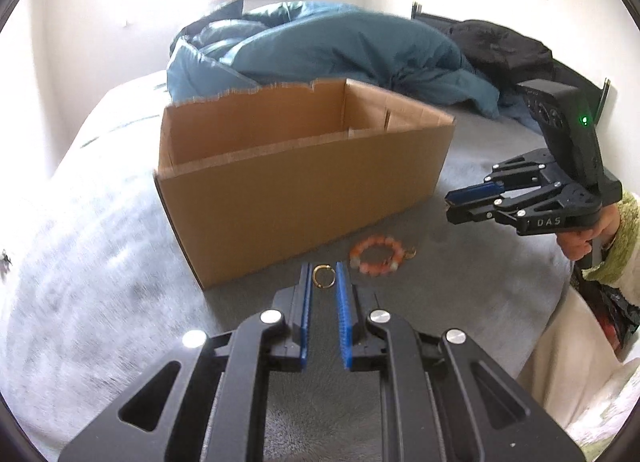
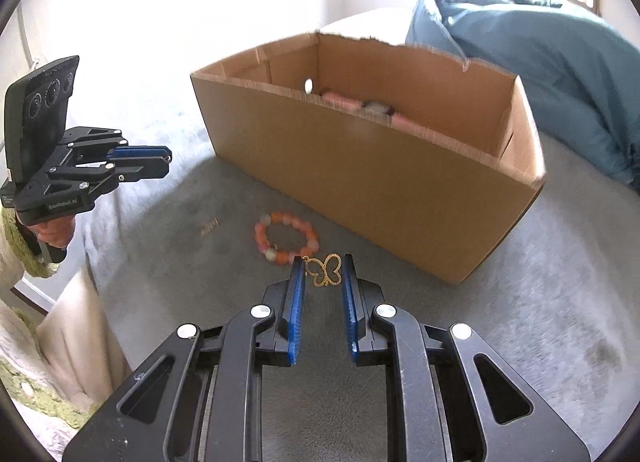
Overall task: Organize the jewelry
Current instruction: 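Close the left tool on the gold ring and carry it into the box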
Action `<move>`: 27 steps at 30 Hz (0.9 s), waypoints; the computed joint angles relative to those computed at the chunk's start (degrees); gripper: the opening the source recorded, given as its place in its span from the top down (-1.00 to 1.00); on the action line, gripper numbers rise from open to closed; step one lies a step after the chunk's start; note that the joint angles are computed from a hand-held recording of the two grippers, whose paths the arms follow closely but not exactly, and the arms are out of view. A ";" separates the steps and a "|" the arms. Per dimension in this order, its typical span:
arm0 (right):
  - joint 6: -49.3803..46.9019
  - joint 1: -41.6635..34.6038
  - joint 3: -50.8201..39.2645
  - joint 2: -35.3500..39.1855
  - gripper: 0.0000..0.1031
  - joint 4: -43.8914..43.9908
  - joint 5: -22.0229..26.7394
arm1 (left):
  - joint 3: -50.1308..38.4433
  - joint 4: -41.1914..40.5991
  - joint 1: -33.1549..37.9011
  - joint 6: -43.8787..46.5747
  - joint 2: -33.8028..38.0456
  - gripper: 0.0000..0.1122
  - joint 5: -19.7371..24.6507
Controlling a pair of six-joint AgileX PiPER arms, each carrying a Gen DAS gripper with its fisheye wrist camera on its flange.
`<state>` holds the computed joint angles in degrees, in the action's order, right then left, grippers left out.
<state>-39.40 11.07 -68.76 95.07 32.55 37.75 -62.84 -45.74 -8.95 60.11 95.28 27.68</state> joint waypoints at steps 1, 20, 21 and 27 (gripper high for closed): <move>-0.07 -0.21 -0.35 -0.70 0.69 0.16 0.25 | -0.23 -0.18 0.04 -0.01 -0.79 0.81 0.14; -1.44 -5.35 -28.67 11.15 0.69 1.50 8.37 | -29.81 4.15 -4.32 -11.66 13.38 0.80 6.29; -0.90 -5.38 -30.43 12.62 0.69 0.93 9.32 | -31.39 5.33 -4.82 -12.96 14.64 0.80 6.58; 2.49 -4.35 -41.53 21.82 0.69 -4.60 13.86 | -47.86 14.06 -6.60 -22.73 26.15 0.80 14.70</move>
